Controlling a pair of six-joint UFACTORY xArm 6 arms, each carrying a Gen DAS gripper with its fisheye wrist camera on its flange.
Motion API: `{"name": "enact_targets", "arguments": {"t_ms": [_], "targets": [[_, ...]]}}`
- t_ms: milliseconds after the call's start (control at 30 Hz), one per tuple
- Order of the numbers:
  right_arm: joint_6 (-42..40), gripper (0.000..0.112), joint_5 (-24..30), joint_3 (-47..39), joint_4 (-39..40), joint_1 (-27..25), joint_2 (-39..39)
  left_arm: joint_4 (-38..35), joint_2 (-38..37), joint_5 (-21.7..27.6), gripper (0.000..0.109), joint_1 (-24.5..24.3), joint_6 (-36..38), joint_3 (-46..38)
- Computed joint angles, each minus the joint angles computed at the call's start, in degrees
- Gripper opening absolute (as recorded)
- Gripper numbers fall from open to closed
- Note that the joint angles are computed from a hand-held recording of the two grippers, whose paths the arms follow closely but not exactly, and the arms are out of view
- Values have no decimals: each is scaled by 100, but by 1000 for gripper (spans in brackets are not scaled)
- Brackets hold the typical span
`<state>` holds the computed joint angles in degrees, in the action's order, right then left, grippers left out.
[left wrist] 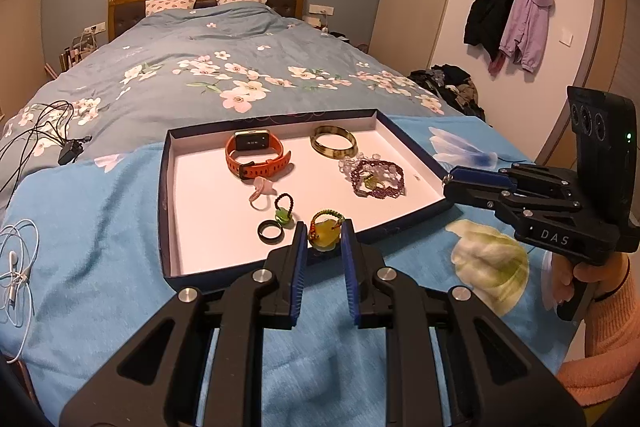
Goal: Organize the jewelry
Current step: 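Carry the yellow ring toward the box with the left tool while the right tool carries the silver ring, then lower the yellow ring into the box with the left tool while the right tool lowers the silver ring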
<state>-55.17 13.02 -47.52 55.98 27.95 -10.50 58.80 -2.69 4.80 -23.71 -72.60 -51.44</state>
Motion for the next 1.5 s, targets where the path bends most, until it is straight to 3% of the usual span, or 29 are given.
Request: {"name": "enact_targets", "arguments": {"t_ms": [1500], "targets": [[137, 17, 36, -667, -103, -131, 703, -111, 605, 86, 17, 187, 128, -532]]}}
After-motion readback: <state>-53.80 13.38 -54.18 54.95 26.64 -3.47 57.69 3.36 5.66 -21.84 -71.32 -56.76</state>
